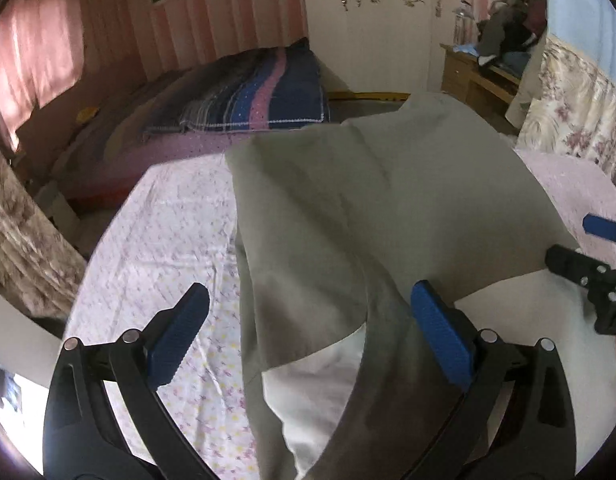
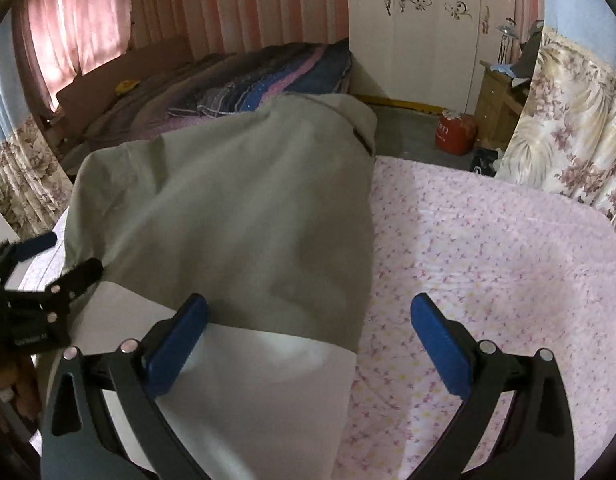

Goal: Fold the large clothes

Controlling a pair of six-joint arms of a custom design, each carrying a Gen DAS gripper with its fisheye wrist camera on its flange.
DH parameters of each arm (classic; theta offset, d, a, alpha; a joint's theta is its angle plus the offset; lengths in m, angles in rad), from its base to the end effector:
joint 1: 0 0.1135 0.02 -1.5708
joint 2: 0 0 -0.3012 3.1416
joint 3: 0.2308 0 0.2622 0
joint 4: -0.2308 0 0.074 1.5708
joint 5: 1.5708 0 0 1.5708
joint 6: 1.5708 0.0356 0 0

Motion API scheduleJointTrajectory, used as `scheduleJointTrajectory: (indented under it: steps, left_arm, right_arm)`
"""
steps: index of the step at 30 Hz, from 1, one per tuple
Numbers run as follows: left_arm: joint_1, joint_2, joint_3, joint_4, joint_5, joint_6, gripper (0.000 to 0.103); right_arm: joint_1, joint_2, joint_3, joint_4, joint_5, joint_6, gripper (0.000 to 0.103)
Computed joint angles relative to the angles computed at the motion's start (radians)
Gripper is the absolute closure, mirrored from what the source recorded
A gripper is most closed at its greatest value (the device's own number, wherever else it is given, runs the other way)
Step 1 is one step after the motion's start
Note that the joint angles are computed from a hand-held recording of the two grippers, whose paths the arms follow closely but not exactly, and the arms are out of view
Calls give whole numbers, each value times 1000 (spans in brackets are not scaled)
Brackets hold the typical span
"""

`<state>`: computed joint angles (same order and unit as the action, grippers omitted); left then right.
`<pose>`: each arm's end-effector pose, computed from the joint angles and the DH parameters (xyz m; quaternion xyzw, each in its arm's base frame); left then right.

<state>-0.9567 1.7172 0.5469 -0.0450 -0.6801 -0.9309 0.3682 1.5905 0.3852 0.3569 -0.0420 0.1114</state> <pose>0.1647 -0.1948 0.1045 -0.0470 0.9286 0.0576 0.3636 0.2286 0.0898 0.1155 -0.1271 0.9266 0.1030 0.3385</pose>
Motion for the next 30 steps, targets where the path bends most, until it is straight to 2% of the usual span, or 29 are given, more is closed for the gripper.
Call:
scheduleJointTrajectory:
  steps: [7,13,15,17,18,19,21,22,26,30]
  left_arm:
    - [74,13,-121,246,121,3,3]
    - [112,53,-163,366,181,17,3]
    - [136,65,-180,418,219,28,3]
    - [144,70,-189,443,231,30,3]
    - [144,74,-191,452,230,28,3]
    - [143,77,-191,454,228,27,3]
    - [134,79,-190,454,221,19,3]
    - [132,76,-197,466,220,20,3]
    - [105,85,-181,475,215,12,3]
    - [42,109,-99,431,183,-19,3]
  right_arm:
    - [-19,58,50,-47,-57,-5,2]
    - [-82,187,143,-101,-224,-12,2]
    - [-73,206,144,-74,-237,-33,3]
    - [-54,199,131,-55,-226,-46,15]
    - [-43,182,120,-50,-216,-53,25]
    - [-40,169,111,-47,-215,-59,41]
    - [-52,121,75,-23,-238,-72,62]
    - [-58,99,56,-12,-246,-74,67]
    - [-140,54,11,22,-344,-78,74]
    - [-297,-40,35,-130,-436,-220,76]
